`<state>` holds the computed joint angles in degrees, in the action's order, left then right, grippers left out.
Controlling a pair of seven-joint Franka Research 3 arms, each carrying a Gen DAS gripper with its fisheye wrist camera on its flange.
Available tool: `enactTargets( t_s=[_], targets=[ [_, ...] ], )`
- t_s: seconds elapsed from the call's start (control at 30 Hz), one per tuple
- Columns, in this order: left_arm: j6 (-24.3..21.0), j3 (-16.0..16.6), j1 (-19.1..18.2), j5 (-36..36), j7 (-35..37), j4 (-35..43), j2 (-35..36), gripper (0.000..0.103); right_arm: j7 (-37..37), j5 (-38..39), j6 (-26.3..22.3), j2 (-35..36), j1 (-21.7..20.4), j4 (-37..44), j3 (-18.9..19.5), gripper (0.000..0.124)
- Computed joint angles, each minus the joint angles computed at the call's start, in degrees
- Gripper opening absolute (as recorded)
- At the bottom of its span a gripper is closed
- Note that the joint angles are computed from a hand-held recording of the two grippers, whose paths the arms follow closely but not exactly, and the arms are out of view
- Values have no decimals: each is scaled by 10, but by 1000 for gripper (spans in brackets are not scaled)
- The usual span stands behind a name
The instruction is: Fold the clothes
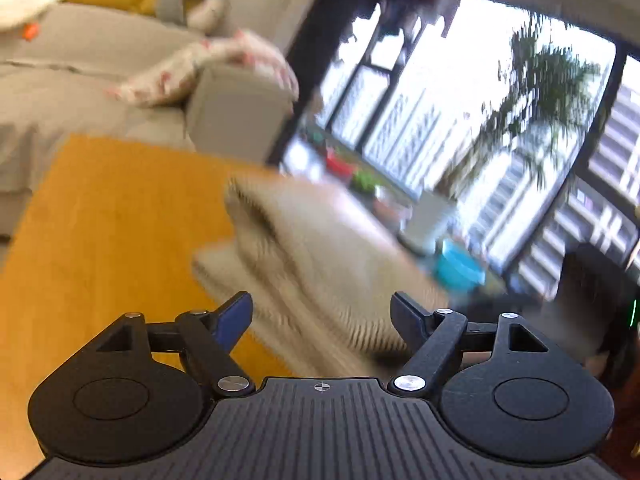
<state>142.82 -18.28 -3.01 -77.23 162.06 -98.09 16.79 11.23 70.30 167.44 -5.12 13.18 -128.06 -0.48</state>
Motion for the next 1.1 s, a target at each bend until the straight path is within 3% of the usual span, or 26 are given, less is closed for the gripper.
enactTargets(
  t_s=[0.1,0.17,0.23,0.3,0.37,0.43,0.5,0.63,0.73,0.8,0.83,0.93,1.0,1.07,1.1],
  targets=[
    [-4,-7,1,-40,22,22,4,76,-59,-33,90,4,25,-18,26,11],
    [-15,-9,-9,-24,9,46,21,72,-64,-47,115,6,38,-23,28,13],
    [-8,-10,-28,31,-27,67,43,57,-61,-67,136,8,50,-28,29,14],
    [17,-9,-43,93,-59,75,65,47,-43,-70,125,1,54,-27,20,17],
    [43,-9,-53,144,-84,77,82,41,-42,-41,85,-18,54,-25,0,21],
    [47,-25,-35,138,-74,68,81,41,-12,-14,18,-42,40,-21,-22,35],
    [43,-40,-16,135,-69,59,77,41,22,28,-26,-56,23,-13,-43,65],
    [45,-54,0,136,-54,47,69,41,136,64,-60,-25,-24,20,-58,87],
    [40,-58,6,133,-53,45,67,41,224,56,-90,18,-54,43,-52,88],
    [32,-58,9,132,-48,45,66,41,242,63,-117,32,-66,42,-42,89],
    [30,-58,11,130,-46,44,66,41,238,78,-128,29,-70,35,-37,88],
    [30,-54,13,127,-47,43,65,41,171,110,-97,5,-62,22,-18,64],
    [24,-54,20,116,-41,39,63,42,69,138,-87,-13,-52,26,-13,61],
    [14,-52,25,108,-37,34,59,43,55,89,-73,-32,-44,16,-6,61],
    [12,-50,25,104,-32,30,57,42,85,47,-60,-27,-43,14,-3,62]
  ],
)
